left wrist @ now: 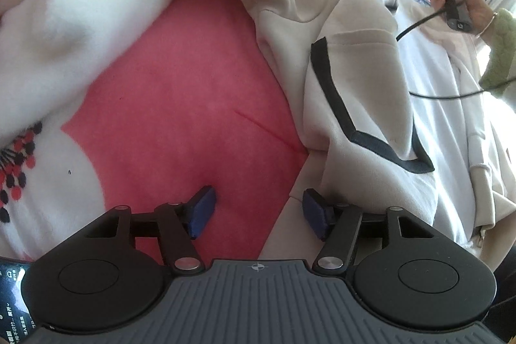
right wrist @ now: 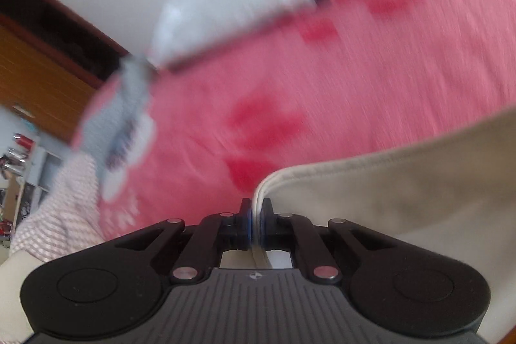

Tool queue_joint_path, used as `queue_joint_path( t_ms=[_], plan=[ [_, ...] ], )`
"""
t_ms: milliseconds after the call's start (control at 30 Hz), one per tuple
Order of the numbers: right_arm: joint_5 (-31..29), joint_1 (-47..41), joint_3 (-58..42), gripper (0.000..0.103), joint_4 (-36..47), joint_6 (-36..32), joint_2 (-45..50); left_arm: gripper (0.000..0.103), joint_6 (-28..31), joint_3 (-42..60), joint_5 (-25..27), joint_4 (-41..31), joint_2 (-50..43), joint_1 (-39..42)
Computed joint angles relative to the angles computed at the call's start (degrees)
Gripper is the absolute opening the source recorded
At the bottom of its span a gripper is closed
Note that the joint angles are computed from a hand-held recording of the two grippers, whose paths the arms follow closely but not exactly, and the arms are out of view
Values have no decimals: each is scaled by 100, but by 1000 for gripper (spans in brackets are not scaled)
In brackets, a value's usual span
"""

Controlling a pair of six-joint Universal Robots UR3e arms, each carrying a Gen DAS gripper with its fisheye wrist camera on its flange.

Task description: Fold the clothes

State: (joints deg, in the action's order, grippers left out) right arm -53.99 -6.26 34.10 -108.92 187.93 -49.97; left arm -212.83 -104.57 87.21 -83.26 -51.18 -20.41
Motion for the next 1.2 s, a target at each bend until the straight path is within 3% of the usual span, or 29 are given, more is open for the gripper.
queue_joint_path(
  t_ms=[67, 133, 367, 433, 500, 600, 667, 733, 833, 933, 1033, 1200],
  plan=[
    [272, -31, 719, 5, -1176, -123, -278, 61, 13, 38, -15, -49, -26, 5],
    [422, -22, 690, 5, -1620, -121, -125, 62, 27, 88, -18, -112, -59, -3],
    [101, 86, -193, 7, -810, 53, 801, 62, -127, 173, 131, -110, -181, -201],
    [284, -73, 159, 16, -798, 430, 623, 62, -137, 166, 155, -95, -165, -199],
    [592, -335, 980, 48, -1188, 705, 124, 62, -343, 151, 296, 4, -222, -400],
    [1105, -819, 2030, 54, -1366, 702, -742, 62, -723, 95, 538, 183, -300, -757],
    [1619, -1217, 2582, 54, -822, 291, -1379, 62, -829, 92, 594, 197, -258, -761],
    [2133, -1631, 3121, 54, 345, -695, -2146, 62, -993, 131, 747, 192, -239, -848],
    [2417, -2154, 3387, 54, 3220, -2765, -3161, 62, -1524, 424, 1467, 130, -482, -1550],
    [2114, -2602, 3683, 54, 5721, -4426, -3946, 62, -1834, 684, 2009, 61, -669, -2100],
    [1555, -2927, 4646, 54, 6821, -5181, -4864, 62, -2100, 995, 2531, -38, -933, -2763],
    [866, -3545, 6270, 53, 7609, -5811, -6458, 62, -2346, 1527, 3489, -151, -1570, -4086]
  ],
)
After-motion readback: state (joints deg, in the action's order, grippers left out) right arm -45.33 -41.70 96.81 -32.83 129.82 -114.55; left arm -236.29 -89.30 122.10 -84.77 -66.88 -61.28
